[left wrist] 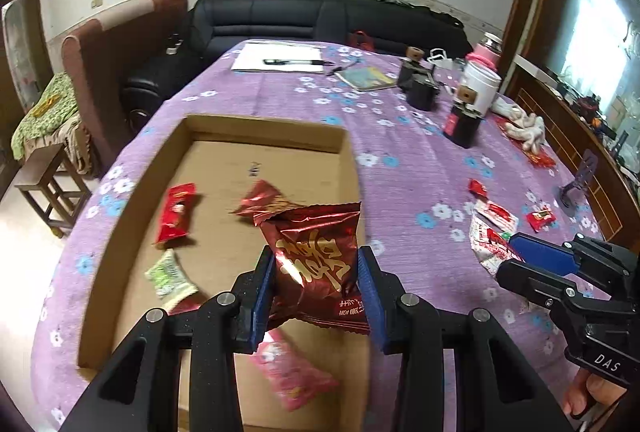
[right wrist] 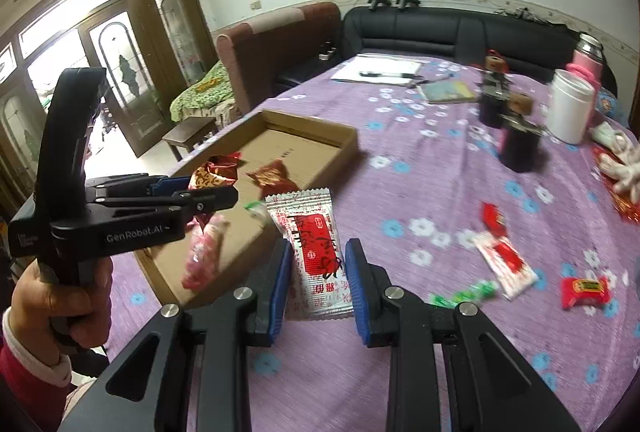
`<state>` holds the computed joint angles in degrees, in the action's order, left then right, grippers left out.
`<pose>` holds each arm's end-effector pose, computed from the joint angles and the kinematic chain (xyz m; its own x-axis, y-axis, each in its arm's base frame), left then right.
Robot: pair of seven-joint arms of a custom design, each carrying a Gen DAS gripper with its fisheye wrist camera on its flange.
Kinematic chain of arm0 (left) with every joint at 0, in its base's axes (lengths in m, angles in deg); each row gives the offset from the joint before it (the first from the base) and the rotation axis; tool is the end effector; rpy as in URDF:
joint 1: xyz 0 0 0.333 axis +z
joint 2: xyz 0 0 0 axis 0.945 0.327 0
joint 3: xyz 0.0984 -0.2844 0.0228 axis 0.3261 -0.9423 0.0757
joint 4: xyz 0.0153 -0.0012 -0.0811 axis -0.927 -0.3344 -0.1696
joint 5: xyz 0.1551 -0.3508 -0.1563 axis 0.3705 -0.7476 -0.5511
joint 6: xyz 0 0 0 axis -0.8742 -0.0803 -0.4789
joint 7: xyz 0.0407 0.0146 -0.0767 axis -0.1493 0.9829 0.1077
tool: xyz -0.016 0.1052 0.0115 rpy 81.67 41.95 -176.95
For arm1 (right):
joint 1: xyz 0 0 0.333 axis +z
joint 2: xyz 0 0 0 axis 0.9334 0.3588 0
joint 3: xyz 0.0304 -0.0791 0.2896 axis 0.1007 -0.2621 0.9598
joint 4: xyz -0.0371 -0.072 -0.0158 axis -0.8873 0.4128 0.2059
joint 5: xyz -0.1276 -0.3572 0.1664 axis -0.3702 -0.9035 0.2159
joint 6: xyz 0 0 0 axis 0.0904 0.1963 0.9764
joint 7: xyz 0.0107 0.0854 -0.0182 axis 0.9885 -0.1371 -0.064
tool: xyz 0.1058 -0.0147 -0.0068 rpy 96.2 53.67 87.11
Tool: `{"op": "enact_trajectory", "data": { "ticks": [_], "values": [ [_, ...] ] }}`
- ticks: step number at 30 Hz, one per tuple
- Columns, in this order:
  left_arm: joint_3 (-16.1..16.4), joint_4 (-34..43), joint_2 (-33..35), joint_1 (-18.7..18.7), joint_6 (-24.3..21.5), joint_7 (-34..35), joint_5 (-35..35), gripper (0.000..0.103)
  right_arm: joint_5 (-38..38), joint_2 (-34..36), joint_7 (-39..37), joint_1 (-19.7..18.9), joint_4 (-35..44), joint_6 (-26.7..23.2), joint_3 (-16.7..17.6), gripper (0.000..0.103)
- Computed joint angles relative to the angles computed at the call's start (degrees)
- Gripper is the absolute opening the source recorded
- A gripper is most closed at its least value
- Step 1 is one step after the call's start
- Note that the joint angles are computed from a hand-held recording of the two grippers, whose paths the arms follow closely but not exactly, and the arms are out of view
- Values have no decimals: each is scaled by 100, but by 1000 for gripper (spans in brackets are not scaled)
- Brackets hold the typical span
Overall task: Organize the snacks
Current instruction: 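Carry the red-gold bag and white-red packet over the cardboard box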
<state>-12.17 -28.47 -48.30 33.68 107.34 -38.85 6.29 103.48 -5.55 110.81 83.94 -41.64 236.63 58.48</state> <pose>0.6207 -0.4984 0.4663 -0.0898 -0.9903 0.1060 -0.7523 -0.0023 -0.6588 0.6116 0.2707 0.4728 0.4865 -0.8575 -0.1673 -0.6727 -0.2455 -0.6980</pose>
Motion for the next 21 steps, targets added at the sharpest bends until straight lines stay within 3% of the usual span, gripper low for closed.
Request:
{"op": "enact_trajectory", "data": {
  "ticks": [21],
  "values": [
    [-39,-1631,-1023,541,346,-888,507,42,-852,1327,574,246,1688,-449,277,27]
  ]
}}
